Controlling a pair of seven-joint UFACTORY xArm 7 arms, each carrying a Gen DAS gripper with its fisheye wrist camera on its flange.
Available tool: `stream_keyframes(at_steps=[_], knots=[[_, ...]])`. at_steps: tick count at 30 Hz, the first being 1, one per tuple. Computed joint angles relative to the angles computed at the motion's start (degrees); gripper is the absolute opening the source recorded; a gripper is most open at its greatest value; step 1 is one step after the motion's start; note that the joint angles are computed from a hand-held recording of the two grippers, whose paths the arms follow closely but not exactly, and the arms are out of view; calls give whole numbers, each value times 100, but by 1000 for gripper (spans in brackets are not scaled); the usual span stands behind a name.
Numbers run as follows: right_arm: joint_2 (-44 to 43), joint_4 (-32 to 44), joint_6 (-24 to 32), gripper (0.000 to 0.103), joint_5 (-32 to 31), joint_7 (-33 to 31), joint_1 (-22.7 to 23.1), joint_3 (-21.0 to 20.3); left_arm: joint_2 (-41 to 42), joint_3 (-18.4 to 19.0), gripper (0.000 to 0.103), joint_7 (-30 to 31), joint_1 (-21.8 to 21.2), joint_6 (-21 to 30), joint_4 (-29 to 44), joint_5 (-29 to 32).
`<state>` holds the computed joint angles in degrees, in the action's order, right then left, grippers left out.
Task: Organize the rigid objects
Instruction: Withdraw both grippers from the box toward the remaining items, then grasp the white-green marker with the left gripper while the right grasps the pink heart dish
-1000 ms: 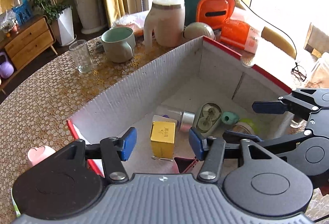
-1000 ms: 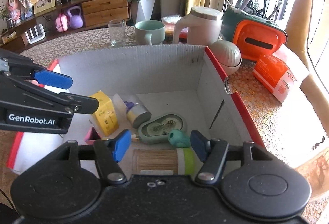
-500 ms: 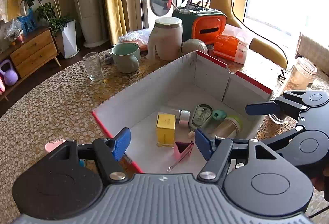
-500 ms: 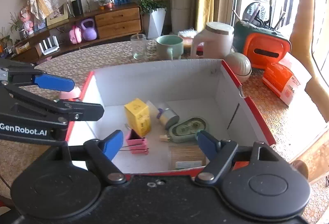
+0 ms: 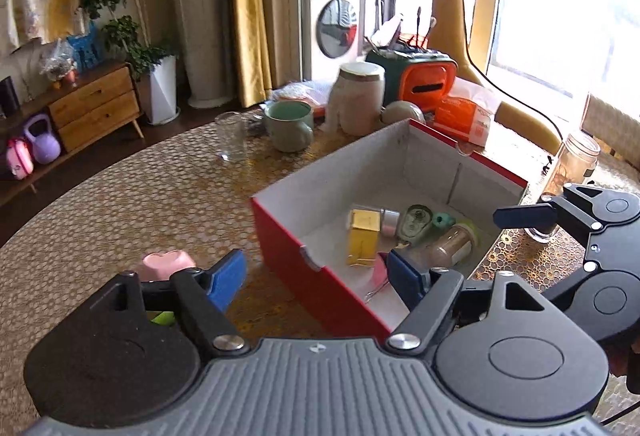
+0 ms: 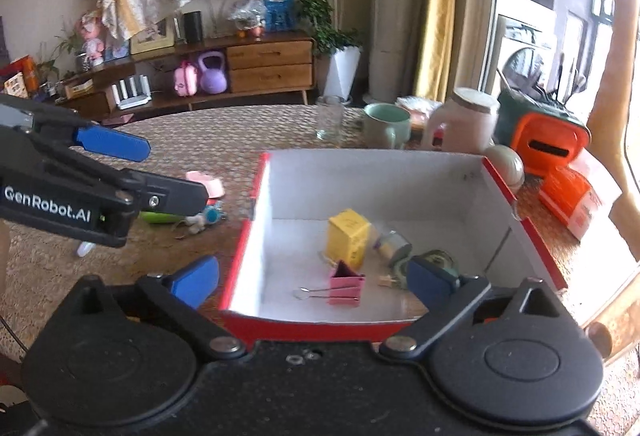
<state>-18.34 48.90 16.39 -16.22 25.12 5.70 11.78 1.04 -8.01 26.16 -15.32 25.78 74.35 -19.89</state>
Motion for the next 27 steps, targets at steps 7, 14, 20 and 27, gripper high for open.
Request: stream_keyframes(at_steps=[7, 14, 20, 27], knots=[[35, 8, -259, 103, -9, 287, 110, 208, -448, 219, 82, 399, 139, -100, -520, -417], [245, 107, -568, 103, -285, 881, 66, 521, -813, 492, 82, 587, 249, -324, -1037, -554], [582, 384, -522, 103, -453, 1102, 292, 562, -1011, 719, 82, 611, 395, -434, -1361, -708], [1017, 753, -450, 103, -676, 1258, 658, 479, -1140, 972, 82, 700, 516, -594, -1665, -928]])
